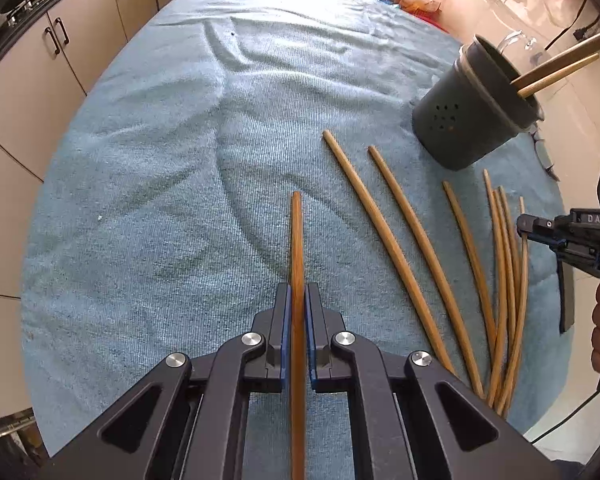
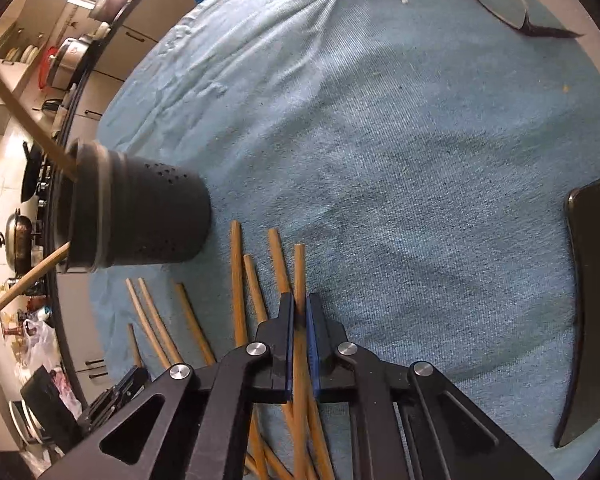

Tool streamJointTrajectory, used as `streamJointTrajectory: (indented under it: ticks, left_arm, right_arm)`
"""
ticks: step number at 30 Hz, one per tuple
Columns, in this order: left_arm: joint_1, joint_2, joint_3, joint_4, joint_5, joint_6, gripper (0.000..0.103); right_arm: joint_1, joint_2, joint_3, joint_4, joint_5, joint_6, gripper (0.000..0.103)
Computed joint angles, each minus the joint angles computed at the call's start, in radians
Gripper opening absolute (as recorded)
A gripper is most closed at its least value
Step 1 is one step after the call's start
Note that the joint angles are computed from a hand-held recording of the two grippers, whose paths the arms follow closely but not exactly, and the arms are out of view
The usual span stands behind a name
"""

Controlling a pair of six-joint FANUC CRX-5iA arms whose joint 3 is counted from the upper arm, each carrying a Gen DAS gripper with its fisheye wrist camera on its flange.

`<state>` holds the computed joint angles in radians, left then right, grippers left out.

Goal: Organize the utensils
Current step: 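Lift the chopstick with the right tool and insert it into the black holder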

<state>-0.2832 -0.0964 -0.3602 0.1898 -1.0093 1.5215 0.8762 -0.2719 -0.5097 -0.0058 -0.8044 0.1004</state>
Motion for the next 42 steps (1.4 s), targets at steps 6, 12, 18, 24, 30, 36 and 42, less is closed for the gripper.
streamJointTrajectory:
  ticks: [6,12,18,24,30,36,42]
  left_arm:
    - [0.044,-0.092,-0.044,0.072,0.031,-0.033,0.006]
    - [0.073,-0.179,-0.038,0.097,0.044,-0.026,0.006]
    - [0.078,-0.223,-0.016,0.106,0.052,-0.012,0.006]
    - [0.069,-0.238,-0.003,0.101,0.062,0.001,0.006]
    - [0.064,-0.247,0.006,0.101,0.065,0.002,0.006]
    - [0.063,-0.252,0.013,0.107,0.07,-0.003,0.006]
    - [0.06,-0.252,0.027,0.102,0.072,-0.002,0.006]
  right_arm:
    - [0.093,-0.13,-0.086,0.191,0.019,-0.174,0.006]
    - [0.262,-0.26,-0.147,0.492,-0.077,-0.355,0.007]
    - [0.367,-0.285,-0.135,0.651,-0.16,-0.417,0.006]
    - [0.398,-0.292,-0.13,0.702,-0.187,-0.434,0.006]
    - [0.421,-0.317,-0.136,0.744,-0.213,-0.459,0.007]
    - [0.437,-0.326,-0.128,0.778,-0.243,-0.464,0.007]
    - [0.447,-0.334,-0.118,0.8,-0.265,-0.461,0.007]
